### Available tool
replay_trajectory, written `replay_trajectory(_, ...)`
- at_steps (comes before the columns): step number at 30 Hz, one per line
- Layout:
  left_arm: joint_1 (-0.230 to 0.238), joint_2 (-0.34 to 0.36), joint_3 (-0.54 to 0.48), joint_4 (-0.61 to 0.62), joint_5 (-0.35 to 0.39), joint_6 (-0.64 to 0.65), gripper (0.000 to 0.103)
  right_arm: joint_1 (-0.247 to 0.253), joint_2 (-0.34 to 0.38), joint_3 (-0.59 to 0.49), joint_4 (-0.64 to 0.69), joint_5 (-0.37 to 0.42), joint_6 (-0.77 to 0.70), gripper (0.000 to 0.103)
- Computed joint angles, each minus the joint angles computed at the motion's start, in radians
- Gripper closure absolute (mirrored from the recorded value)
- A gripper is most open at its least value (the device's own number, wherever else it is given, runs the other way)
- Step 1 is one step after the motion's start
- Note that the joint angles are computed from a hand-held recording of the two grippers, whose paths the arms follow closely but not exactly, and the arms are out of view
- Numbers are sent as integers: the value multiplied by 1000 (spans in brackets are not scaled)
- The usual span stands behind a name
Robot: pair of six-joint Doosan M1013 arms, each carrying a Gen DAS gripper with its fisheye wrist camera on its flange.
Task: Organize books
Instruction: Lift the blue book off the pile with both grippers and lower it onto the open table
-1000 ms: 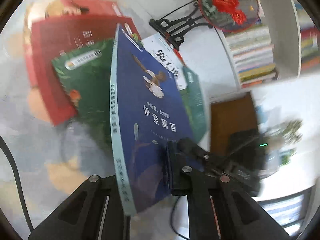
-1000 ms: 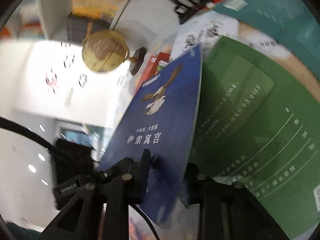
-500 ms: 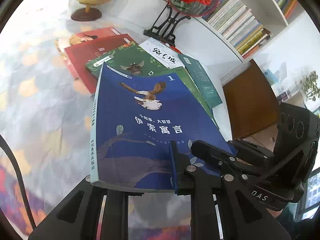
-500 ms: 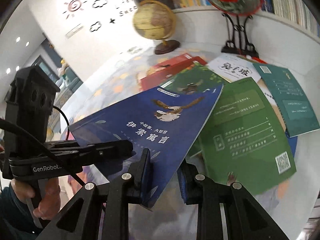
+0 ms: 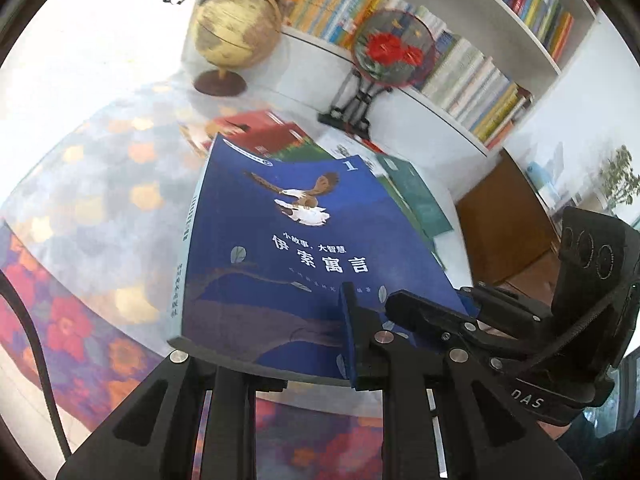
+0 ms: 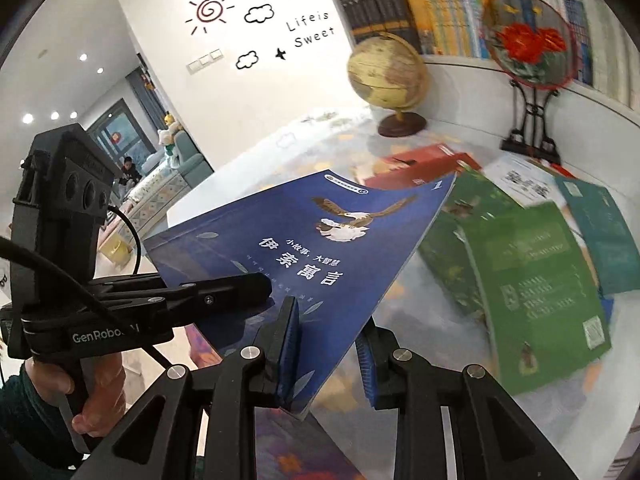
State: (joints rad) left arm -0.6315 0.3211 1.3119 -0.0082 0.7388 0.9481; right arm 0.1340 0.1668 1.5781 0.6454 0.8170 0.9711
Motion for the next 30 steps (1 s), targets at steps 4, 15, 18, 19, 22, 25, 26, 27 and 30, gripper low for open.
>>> replay_trajectory(4,64,3,-3,-1,16,85,86,67,68,-77,-40,-19,84,76)
replay_trajectory(15,330,154,-174,-244,114,495,85,199,408,-498,-159,-14,394,76)
replay_trajectory(18,376,213,-243,-293,140,561,85,217,509,-655,-221,32,501,76)
replay_trajectory(19,388,232,-266,-304,151,576,85,222,551,-722,-244,57,536,76)
replay_trajectory(22,421,293,-334,-348,184,620,85,228,639,-864,-286,124,598,76)
replay_trajectory(25,438,337,-384,-384,226,633,85,233,701,-964,-332,176,656,76)
replay_trajectory(26,442,351,-399,-393,242,632,84,235,724,-1001,-352,197,683,76)
replay_trajectory(27,446,356,-402,-394,246,630,85,237,731,-1011,-358,205,692,76)
replay_trajectory(30,456,361,-398,-413,252,638,81,240,750,-1036,-347,228,706,76)
